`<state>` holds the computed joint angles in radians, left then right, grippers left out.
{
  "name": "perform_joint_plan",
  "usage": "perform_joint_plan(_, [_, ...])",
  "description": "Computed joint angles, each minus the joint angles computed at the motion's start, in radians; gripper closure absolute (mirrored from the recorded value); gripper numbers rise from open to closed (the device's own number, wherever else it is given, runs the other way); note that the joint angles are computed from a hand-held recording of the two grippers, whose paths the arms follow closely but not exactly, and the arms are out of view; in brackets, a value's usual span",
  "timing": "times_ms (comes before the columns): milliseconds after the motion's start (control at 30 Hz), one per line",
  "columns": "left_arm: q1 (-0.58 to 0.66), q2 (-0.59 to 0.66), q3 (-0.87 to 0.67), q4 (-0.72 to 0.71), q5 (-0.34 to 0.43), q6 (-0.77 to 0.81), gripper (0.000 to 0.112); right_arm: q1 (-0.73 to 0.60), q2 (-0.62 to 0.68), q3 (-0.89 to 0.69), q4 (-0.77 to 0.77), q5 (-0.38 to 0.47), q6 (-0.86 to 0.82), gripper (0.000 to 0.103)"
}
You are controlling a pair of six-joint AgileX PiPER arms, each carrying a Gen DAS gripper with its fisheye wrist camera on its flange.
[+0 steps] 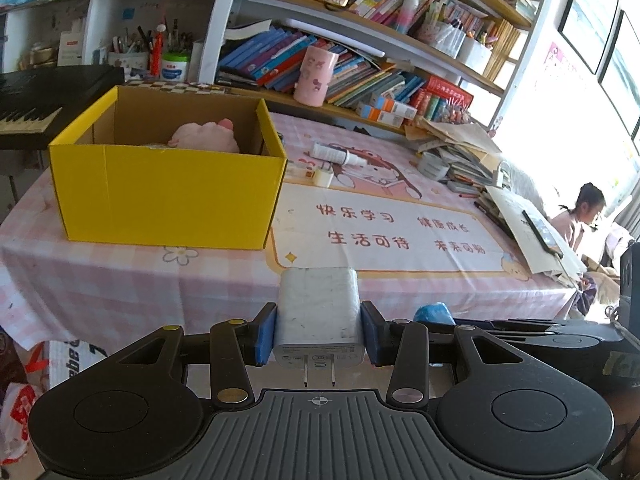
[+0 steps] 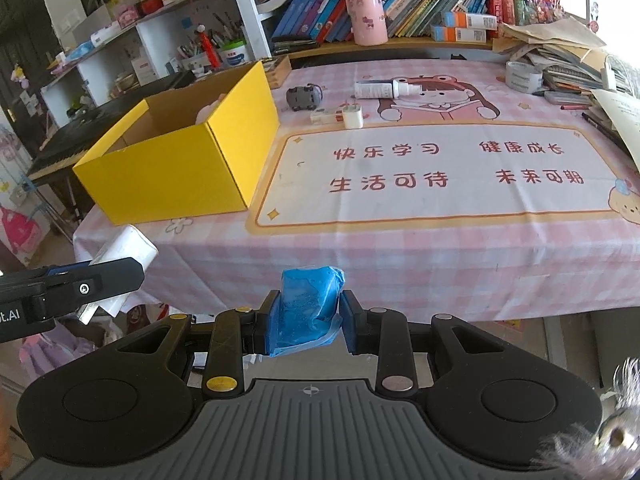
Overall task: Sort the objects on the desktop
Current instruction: 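Lift the white charger and blue item and carry both toward the yellow box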
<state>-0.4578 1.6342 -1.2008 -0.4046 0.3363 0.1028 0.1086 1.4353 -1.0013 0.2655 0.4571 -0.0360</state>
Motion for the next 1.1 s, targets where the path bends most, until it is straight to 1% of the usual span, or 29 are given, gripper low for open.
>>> perform_joint_plan(333, [0.016,-0.03,0.041,-0.094,-0.005,0.102,0.07,0.03,-0.024,0.02,-0.048,-0.003,0.053,0.075])
perform_joint_plan(467, [0.025,-0.045,0.063,-0.108,-0.012,0.104,0.07,0.061,-0.032,0.022,-0.089,0.004,0.093,0.075])
perform_joint_plan(700, [0.046,-0.073,0.102,-0.115,-0.032,0.091,0.07,0.101,-0.011,-0.011,-0.099,0.03,0.081,0.075])
perform_joint_plan(1100, [0.078,-0.092,0.129,-0.156,-0.048,0.123,0.07,0.133,0.012,-0.038,-0.11,0.024,0.068,0.075])
